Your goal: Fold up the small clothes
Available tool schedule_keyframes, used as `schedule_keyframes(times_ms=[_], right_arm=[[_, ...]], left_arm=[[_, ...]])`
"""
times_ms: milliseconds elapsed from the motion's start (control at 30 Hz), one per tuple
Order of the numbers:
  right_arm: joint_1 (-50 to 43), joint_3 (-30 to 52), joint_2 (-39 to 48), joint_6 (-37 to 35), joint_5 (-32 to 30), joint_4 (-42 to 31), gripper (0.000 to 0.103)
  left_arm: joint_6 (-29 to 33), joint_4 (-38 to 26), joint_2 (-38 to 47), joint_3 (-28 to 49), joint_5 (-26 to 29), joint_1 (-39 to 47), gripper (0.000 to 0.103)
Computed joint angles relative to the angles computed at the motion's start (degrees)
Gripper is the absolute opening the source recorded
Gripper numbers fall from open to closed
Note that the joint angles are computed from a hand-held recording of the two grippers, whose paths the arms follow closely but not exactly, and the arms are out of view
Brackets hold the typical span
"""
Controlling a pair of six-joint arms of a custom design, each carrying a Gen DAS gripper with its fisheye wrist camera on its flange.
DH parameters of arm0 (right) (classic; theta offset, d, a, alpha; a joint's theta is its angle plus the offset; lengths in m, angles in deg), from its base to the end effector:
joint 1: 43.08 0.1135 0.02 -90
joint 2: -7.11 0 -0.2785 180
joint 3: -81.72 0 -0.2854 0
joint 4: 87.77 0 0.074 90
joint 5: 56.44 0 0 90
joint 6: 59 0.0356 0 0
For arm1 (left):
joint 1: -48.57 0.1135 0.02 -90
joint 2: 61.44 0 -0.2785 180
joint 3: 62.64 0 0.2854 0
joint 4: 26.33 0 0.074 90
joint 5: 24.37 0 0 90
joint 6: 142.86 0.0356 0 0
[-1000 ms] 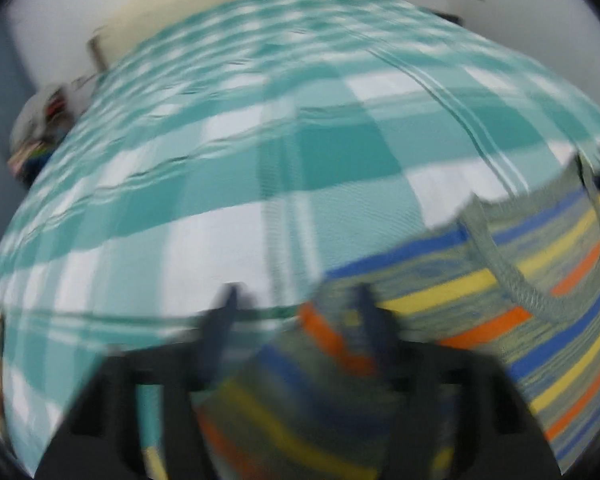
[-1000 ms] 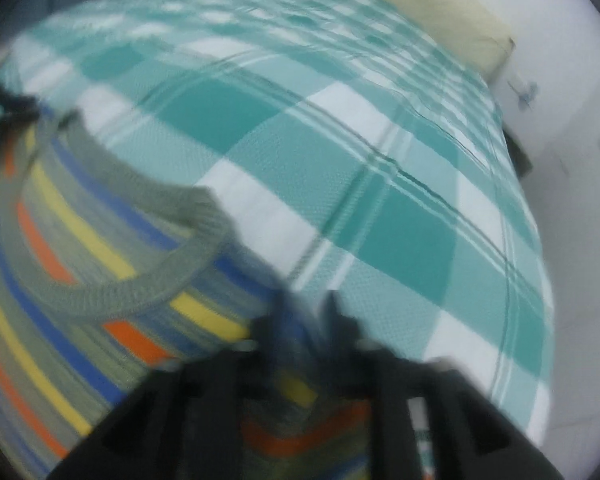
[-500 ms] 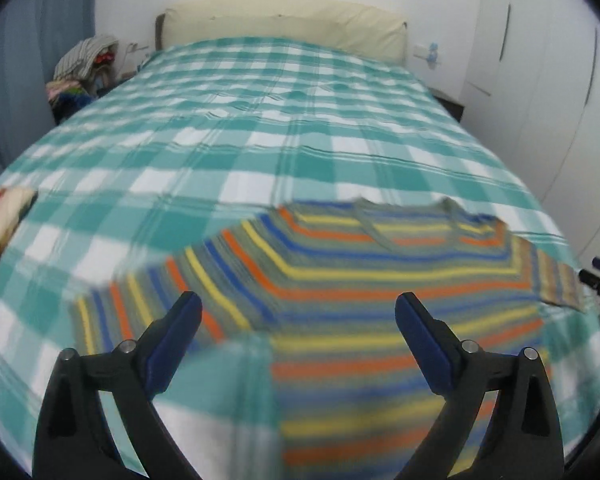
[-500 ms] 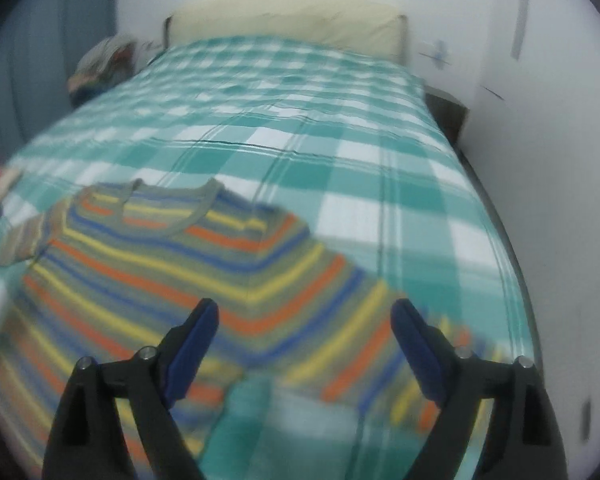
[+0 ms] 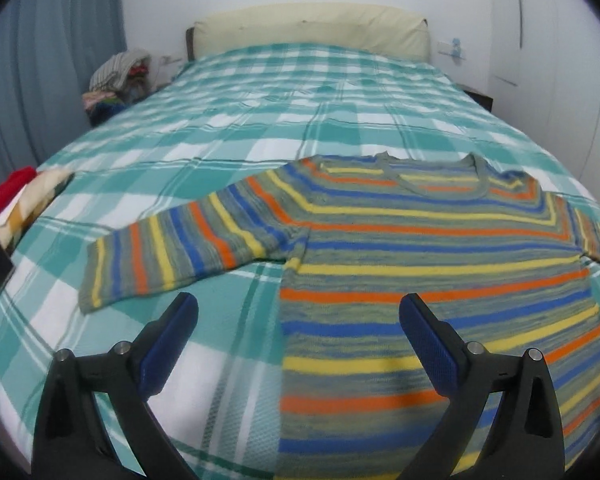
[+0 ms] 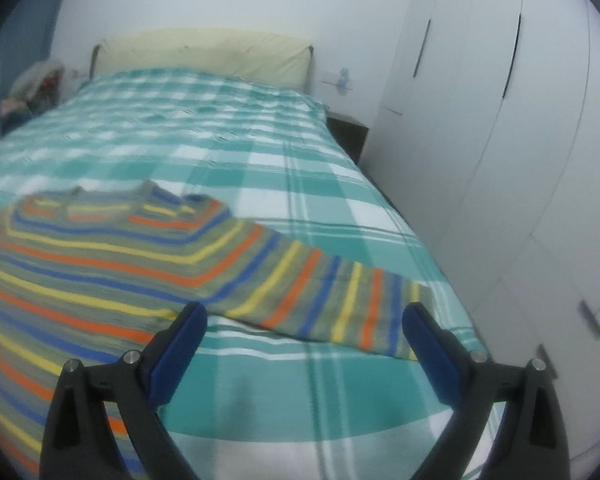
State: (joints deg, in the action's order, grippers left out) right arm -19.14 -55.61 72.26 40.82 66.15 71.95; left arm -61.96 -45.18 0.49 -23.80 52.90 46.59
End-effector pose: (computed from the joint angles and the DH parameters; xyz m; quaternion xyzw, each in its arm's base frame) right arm 0.2299 0.0811 0.1865 0.0035 0.8866 -0.1343 0.4427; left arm 0.2325 -0.0002 0.1746 -0.1014 0.9031 0.0617 0.4126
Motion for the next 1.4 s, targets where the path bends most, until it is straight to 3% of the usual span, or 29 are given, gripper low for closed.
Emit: schedule_keyframes(times_ms=[200,433,1400], right_arm=[[-2.14,0.43,2.92,0.09,-0.07,0.85,0.097],[-2.16,0.48,3.54,-0.05,1.15,0.69,0.097],[-2.29,0.95,5.18,-0.77,3.05,0.74,0.097]], left_arm=[[-0.83,-0.21,-1.46,-0.37,-0.76,-1.73,0.101],[1.3,0.49,-1.13,-0.68,-6.0,-5.39,0.101],[-0.64,-0.31,2.57,0.85,-6.79,-4.04,0.101]])
